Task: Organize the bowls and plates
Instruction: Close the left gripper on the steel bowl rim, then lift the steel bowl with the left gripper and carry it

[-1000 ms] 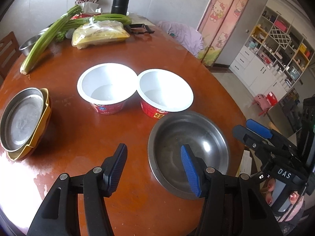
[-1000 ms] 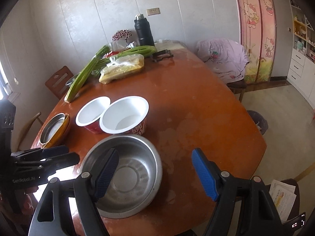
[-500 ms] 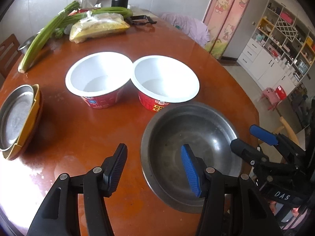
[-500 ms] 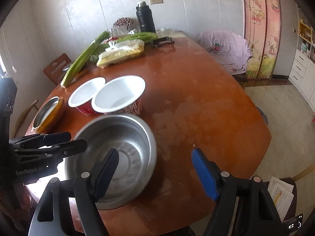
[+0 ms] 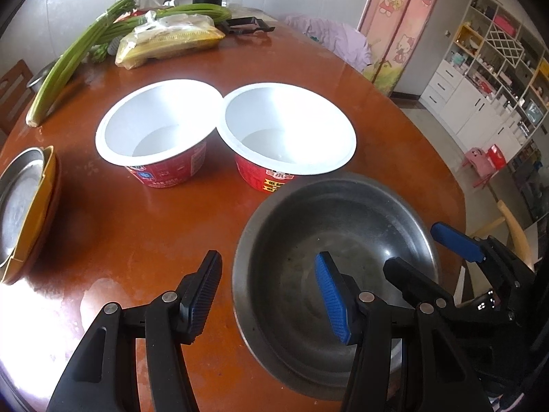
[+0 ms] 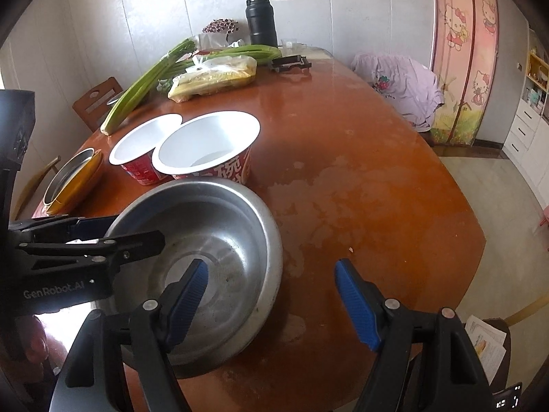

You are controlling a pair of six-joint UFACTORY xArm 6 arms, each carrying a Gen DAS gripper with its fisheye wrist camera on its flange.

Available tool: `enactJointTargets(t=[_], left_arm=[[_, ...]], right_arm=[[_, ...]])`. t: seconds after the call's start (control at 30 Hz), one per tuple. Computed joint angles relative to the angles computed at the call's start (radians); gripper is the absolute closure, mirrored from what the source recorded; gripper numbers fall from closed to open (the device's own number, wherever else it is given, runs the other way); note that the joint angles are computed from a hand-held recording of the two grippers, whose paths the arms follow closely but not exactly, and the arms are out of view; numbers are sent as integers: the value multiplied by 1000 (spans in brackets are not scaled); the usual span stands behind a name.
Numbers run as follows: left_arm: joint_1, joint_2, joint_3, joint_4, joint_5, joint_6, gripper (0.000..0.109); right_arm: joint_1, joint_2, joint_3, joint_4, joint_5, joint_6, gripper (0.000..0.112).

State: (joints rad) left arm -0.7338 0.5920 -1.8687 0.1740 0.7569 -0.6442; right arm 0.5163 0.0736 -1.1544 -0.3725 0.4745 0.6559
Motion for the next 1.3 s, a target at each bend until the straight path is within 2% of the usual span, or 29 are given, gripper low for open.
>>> enactJointTargets(t=[0.27,0.43,0.57,0.7,0.9,1.3], left_arm=[[-7,32,-41,8,24,-14,52],[-9,35,-46,-8,21,5,62],[-5,27,-38,-37,23,15,62],[-6,-4,-4,-42,2,19,62],[-6,-67,70,-6,-22,-14,61],[12,-266,314,76,-121,-114,59]], right_arm=[[4,17,1,23,-33,-49,52],[12,23,1,66,-54,-96,55],[22,23,0,79,-60,-122,55],[23,9,8,108,-65,-140,55],[46,-13,2,58,-51,-108,55],[112,-40,-33,-19,-31,-72,54]])
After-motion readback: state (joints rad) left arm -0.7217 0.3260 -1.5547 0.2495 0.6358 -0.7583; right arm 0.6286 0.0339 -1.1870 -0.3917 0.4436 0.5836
